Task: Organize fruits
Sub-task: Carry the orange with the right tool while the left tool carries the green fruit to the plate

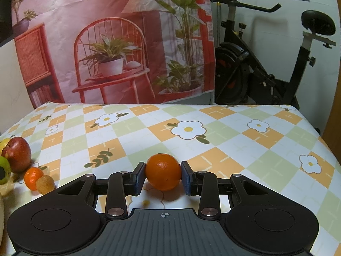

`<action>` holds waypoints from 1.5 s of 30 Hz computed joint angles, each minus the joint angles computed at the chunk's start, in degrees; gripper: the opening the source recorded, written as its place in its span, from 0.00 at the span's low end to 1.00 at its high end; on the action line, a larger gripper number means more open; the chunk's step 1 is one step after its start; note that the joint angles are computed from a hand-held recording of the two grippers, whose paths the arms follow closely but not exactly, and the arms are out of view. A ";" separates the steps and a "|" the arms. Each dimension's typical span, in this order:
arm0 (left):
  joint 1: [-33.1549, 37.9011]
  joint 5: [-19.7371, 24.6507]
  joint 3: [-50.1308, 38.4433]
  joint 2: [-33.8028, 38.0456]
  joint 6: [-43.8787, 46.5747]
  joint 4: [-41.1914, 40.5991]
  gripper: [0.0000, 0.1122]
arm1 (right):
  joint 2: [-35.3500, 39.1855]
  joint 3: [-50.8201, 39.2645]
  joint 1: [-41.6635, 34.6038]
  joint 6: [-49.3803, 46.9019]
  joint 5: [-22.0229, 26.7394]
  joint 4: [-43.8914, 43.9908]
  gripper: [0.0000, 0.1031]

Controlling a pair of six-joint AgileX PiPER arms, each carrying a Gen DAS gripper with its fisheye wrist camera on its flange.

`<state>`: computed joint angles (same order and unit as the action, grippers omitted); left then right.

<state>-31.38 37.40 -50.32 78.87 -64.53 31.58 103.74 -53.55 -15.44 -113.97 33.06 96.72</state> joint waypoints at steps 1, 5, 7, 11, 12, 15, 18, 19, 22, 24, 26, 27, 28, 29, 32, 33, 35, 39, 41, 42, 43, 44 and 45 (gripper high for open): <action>-0.17 -0.04 0.13 -0.41 -0.16 0.33 0.43 | -0.41 0.68 -0.12 -1.03 0.40 0.62 0.31; -0.76 -0.24 0.86 -2.24 -0.16 0.90 0.43 | -2.30 2.95 -0.39 -3.18 1.62 0.31 0.31; -0.89 -0.36 1.45 -3.13 -0.05 0.93 0.43 | -3.54 4.29 -0.56 -2.23 1.87 0.05 0.31; -0.76 -0.80 2.53 -4.70 0.35 1.00 0.43 | -6.92 7.95 -1.63 -0.63 4.33 -1.73 0.31; -0.86 -0.77 2.72 -5.04 0.24 1.17 0.43 | -7.90 8.97 -1.71 -0.57 4.88 -2.18 0.31; -0.70 -1.02 3.71 -6.78 0.63 1.18 0.43 | -10.74 11.66 -1.37 0.60 6.01 -3.35 0.31; -0.76 -0.74 4.79 -8.91 0.43 1.59 0.43 | -13.87 14.07 -0.06 2.32 6.53 -4.54 0.31; -0.86 -0.49 5.08 -9.60 0.37 1.67 0.43 | -14.95 14.69 0.50 2.90 6.59 -4.93 0.31; -1.08 0.31 6.09 -11.72 0.33 1.92 0.43 | -18.21 16.58 2.26 4.53 6.70 -5.90 0.31; -1.24 0.85 6.94 -13.37 0.46 1.91 0.43 | -20.39 17.67 3.44 6.23 6.71 -6.52 0.31; -1.60 1.57 7.78 -15.13 0.44 1.94 0.43 | -22.15 18.18 4.38 8.35 6.84 -7.48 0.31; -1.75 1.86 8.27 -16.07 0.52 1.94 0.43 | -23.14 18.68 4.98 9.10 6.76 -7.64 0.31; -1.95 2.14 8.72 -16.92 0.59 1.97 0.43 | -24.12 19.10 5.71 9.93 6.61 -7.76 0.31; -2.22 2.48 9.15 -17.73 0.62 2.01 0.43 | -24.98 19.48 6.14 10.71 6.66 -8.03 0.31; -2.95 3.46 10.24 -19.94 1.01 1.67 0.43 | -27.65 20.86 7.43 13.25 7.02 -9.06 0.31; -3.10 3.71 10.50 -20.50 1.25 1.36 0.43 | -28.46 21.33 7.81 13.84 7.05 -9.39 0.31; -3.66 4.20 11.34 -21.96 1.72 0.80 0.43 | -30.15 22.23 8.59 15.27 7.30 -10.25 0.31; -6.00 5.38 12.90 -23.89 1.71 0.32 0.43 | -33.11 24.13 10.42 18.14 7.50 -11.62 0.31; -7.42 6.06 13.67 -24.78 1.21 0.08 0.43 | -34.88 25.28 11.35 18.74 7.01 -12.29 0.31; -8.21 6.39 14.01 -25.12 0.70 0.13 0.43 | -35.55 25.77 11.78 19.19 6.81 -12.63 0.31; -8.74 6.66 14.38 -25.62 0.52 0.06 0.43 | -36.27 26.31 12.32 19.95 6.66 -13.11 0.31; -9.13 6.91 14.44 -25.86 0.66 -0.13 0.43 | -36.94 26.75 12.66 20.68 6.57 -13.64 0.31; -9.99 7.32 14.64 -26.17 0.27 0.05 0.43 | -37.60 27.25 13.06 21.11 6.35 -13.88 0.31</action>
<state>-41.37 44.73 -35.68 52.70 -64.26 31.63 66.15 -26.30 -2.38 -92.86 39.40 82.85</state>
